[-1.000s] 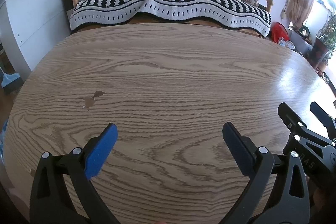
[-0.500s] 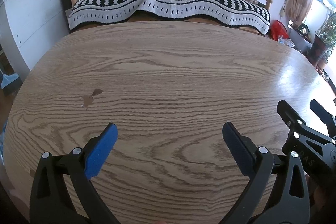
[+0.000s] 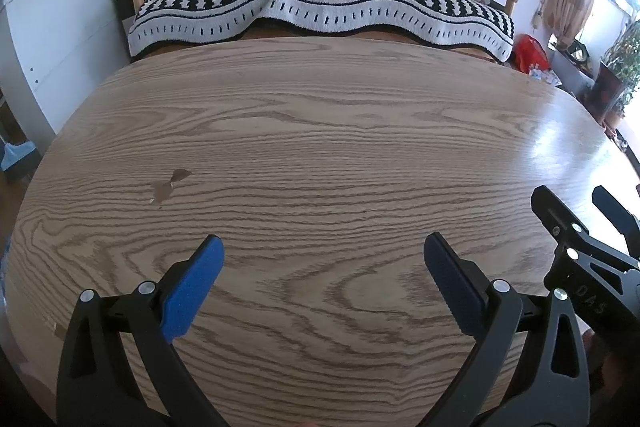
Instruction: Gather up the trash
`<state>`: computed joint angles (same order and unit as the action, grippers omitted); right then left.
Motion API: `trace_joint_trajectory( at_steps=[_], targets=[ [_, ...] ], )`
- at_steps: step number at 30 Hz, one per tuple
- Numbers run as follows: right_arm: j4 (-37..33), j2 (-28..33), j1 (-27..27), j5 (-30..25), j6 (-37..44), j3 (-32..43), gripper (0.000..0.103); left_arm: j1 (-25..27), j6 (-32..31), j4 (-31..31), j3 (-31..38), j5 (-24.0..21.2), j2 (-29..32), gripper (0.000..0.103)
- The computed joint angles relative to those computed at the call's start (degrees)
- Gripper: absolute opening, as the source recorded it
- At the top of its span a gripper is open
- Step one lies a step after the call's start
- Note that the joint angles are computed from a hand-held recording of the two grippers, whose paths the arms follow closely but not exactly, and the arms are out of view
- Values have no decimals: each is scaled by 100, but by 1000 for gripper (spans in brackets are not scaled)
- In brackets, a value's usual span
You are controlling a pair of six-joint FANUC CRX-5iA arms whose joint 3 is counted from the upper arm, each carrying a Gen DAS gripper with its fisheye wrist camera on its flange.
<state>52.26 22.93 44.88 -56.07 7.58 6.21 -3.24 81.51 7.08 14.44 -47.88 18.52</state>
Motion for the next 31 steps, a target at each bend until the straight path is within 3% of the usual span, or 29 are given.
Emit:
trace_joint_trajectory(
  at_steps=[9, 13, 17, 20, 24, 27, 31],
  targets=[
    [-20, 9, 6, -50, -11, 9, 96, 5, -169, 137, -76, 111, -19, 97],
    [-87, 42, 10, -89, 84, 70, 96, -1, 211, -26, 30, 15, 9, 97],
    [-85, 37, 12, -91, 89, 65, 96, 108, 177, 301, 9, -137, 52, 97],
    [-105, 24, 0, -78, 72, 56, 96, 99, 228, 190, -211, 193, -112, 97],
    [-148, 22, -13, -78, 101, 70, 96, 131, 67, 362, -165, 60, -29, 97],
    [-158, 23, -13, -87, 89, 66, 96, 42, 445, -115, 20, 58, 22, 97],
    [-194, 30, -23, -95, 109, 68, 96, 7, 456, -292, 221, -78, 147, 97]
  ],
)
